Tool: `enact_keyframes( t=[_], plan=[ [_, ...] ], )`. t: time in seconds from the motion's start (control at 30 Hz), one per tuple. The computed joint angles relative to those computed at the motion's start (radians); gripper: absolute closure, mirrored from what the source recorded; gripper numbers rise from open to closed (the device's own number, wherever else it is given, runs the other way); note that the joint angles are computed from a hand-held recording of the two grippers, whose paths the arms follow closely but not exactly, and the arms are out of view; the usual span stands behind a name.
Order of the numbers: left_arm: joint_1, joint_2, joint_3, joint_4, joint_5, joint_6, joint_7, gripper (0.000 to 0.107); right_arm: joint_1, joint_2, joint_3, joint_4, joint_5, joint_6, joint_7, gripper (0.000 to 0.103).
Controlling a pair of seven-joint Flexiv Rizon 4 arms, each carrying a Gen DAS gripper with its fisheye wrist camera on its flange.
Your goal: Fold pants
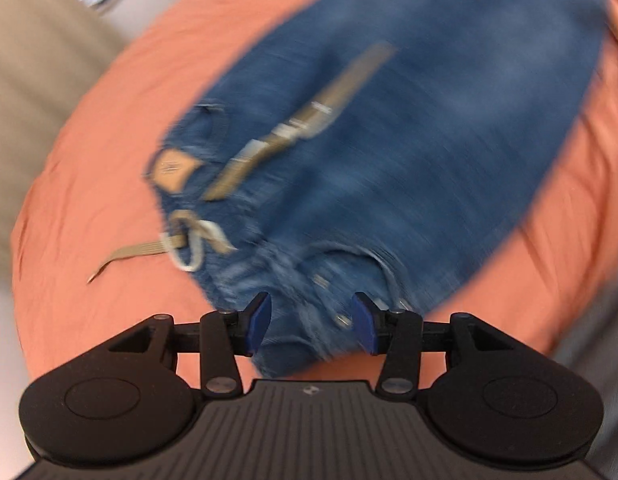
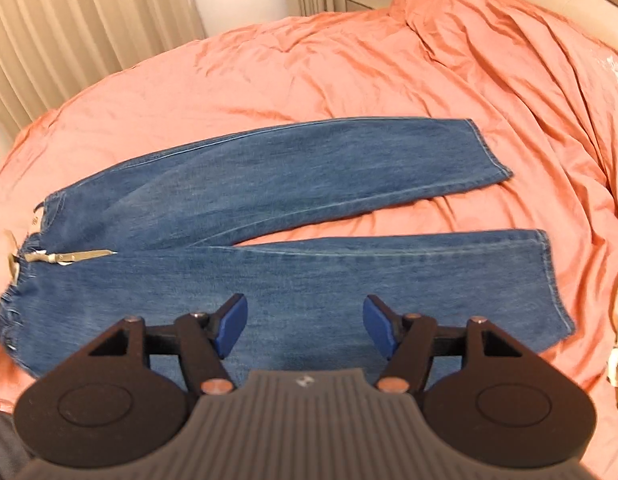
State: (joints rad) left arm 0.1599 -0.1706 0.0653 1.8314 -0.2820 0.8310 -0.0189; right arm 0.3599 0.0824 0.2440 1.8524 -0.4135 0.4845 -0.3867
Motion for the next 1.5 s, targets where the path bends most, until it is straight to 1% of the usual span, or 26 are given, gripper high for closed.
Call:
enact_keyframes(
  t=[0.1, 0.2, 0.23, 0.3, 0.37, 0.4, 0.43, 0.47, 0.5, 0.57, 0.6, 0.63, 0.67, 0.77, 0.87, 0.97, 1.0, 1.07, 1.1, 1.13, 1.17, 1.2, 1.27, 1.33, 1.4, 1.5],
  plan=[
    [-0.013, 0.014, 0.003, 0.057, 0.070, 0.043, 0.095, 0.051, 0.002, 0.035, 0.002, -0.036, 0.026, -0.116, -0.071, 0.042],
    [-0.033, 0.008, 0.003, 0.105, 0.146, 0.110, 0.147, 0.051, -0.004, 0.073, 0.001, -0.067, 0.061, -0.229, -0.143, 0.042],
    [-0.036, 0.010, 0.000, 0.132, 0.156, 0.154, 0.183, 0.051, -0.008, 0.087, 0.000, -0.074, 0.072, -0.261, -0.166, 0.042],
    [-0.037, 0.008, -0.012, 0.194, 0.135, 0.250, 0.257, 0.051, -0.018, 0.120, -0.003, -0.078, 0.086, -0.318, -0.242, 0.042],
    [-0.045, -0.003, -0.016, 0.239, 0.140, 0.353, 0.278, 0.051, -0.026, 0.149, 0.003, -0.072, 0.067, -0.388, -0.333, 0.042],
    [-0.044, -0.007, -0.021, 0.256, 0.130, 0.391, 0.287, 0.054, -0.030, 0.167, 0.005, -0.060, 0.059, -0.411, -0.378, 0.043],
    [-0.041, -0.005, -0.026, 0.267, 0.111, 0.404, 0.288, 0.069, -0.037, 0.190, 0.008, -0.036, 0.050, -0.417, -0.417, 0.044],
    [-0.042, -0.004, -0.023, 0.268, 0.102, 0.400, 0.265, 0.077, -0.044, 0.214, 0.008, -0.005, 0.047, -0.416, -0.454, 0.048],
    [-0.045, -0.007, -0.025, 0.275, 0.091, 0.416, 0.248, 0.079, -0.052, 0.238, 0.010, 0.032, 0.041, -0.405, -0.487, 0.056],
    [-0.034, -0.001, -0.056, 0.301, 0.011, 0.477, 0.279, 0.084, -0.066, 0.288, 0.013, 0.121, 0.028, -0.358, -0.550, 0.063],
    [-0.037, 0.003, -0.063, 0.303, -0.023, 0.494, 0.255, 0.085, -0.070, 0.309, 0.014, 0.169, 0.024, -0.325, -0.582, 0.064],
    [-0.041, 0.010, -0.063, 0.296, -0.055, 0.491, 0.206, 0.086, -0.073, 0.322, 0.017, 0.212, 0.018, -0.295, -0.610, 0.064],
    [-0.047, 0.014, -0.066, 0.287, -0.095, 0.495, 0.147, 0.087, -0.076, 0.333, 0.021, 0.256, 0.010, -0.266, -0.636, 0.066],
    [-0.069, 0.026, -0.064, 0.237, -0.180, 0.474, -0.066, 0.088, -0.073, 0.343, 0.035, 0.383, -0.032, -0.170, -0.715, 0.067],
    [-0.086, 0.027, -0.051, 0.190, -0.174, 0.451, -0.224, 0.088, -0.067, 0.324, 0.051, 0.490, -0.111, -0.080, -0.787, 0.067],
    [-0.101, 0.027, -0.030, 0.139, -0.097, 0.404, -0.380, 0.088, -0.071, 0.295, 0.054, 0.560, -0.190, 0.001, -0.806, 0.069],
    [-0.102, 0.029, -0.028, 0.132, -0.084, 0.396, -0.410, 0.089, -0.076, 0.289, 0.054, 0.582, -0.220, 0.030, -0.797, 0.071],
    [-0.103, 0.016, -0.030, 0.107, -0.060, 0.396, -0.455, 0.091, -0.088, 0.273, 0.050, 0.610, -0.272, 0.076, -0.775, 0.073],
    [-0.089, 0.013, -0.045, 0.097, -0.048, 0.390, -0.478, 0.091, -0.094, 0.270, 0.049, 0.626, -0.301, 0.095, -0.762, 0.074],
    [-0.101, 0.038, -0.027, 0.118, -0.052, 0.387, -0.485, 0.092, -0.101, 0.262, 0.051, 0.643, -0.336, 0.111, -0.741, 0.076],
    [-0.101, 0.041, -0.026, 0.118, -0.047, 0.386, -0.500, 0.093, -0.107, 0.259, 0.054, 0.656, -0.371, 0.115, -0.726, 0.082],
    [-0.102, 0.045, -0.026, 0.120, -0.042, 0.387, -0.515, 0.094, -0.114, 0.255, 0.054, 0.669, -0.408, 0.120, -0.703, 0.093],
    [-0.102, 0.046, -0.027, 0.120, -0.041, 0.396, -0.540, 0.094, -0.128, 0.265, 0.050, 0.691, -0.465, 0.132, -0.649, 0.103],
    [-0.105, 0.043, -0.029, 0.129, -0.037, 0.433, -0.559, 0.096, -0.146, 0.287, 0.045, 0.694, -0.524, 0.150, -0.567, 0.103],
    [-0.107, 0.036, -0.034, 0.127, -0.037, 0.464, -0.580, 0.100, -0.174, 0.298, 0.035, 0.680, -0.606, 0.161, -0.490, 0.103],
    [-0.111, 0.018, -0.039, 0.087, -0.019, 0.482, -0.618, 0.100, -0.214, 0.287, 0.007, 0.609, -0.713, 0.162, -0.438, 0.103]
  ],
)
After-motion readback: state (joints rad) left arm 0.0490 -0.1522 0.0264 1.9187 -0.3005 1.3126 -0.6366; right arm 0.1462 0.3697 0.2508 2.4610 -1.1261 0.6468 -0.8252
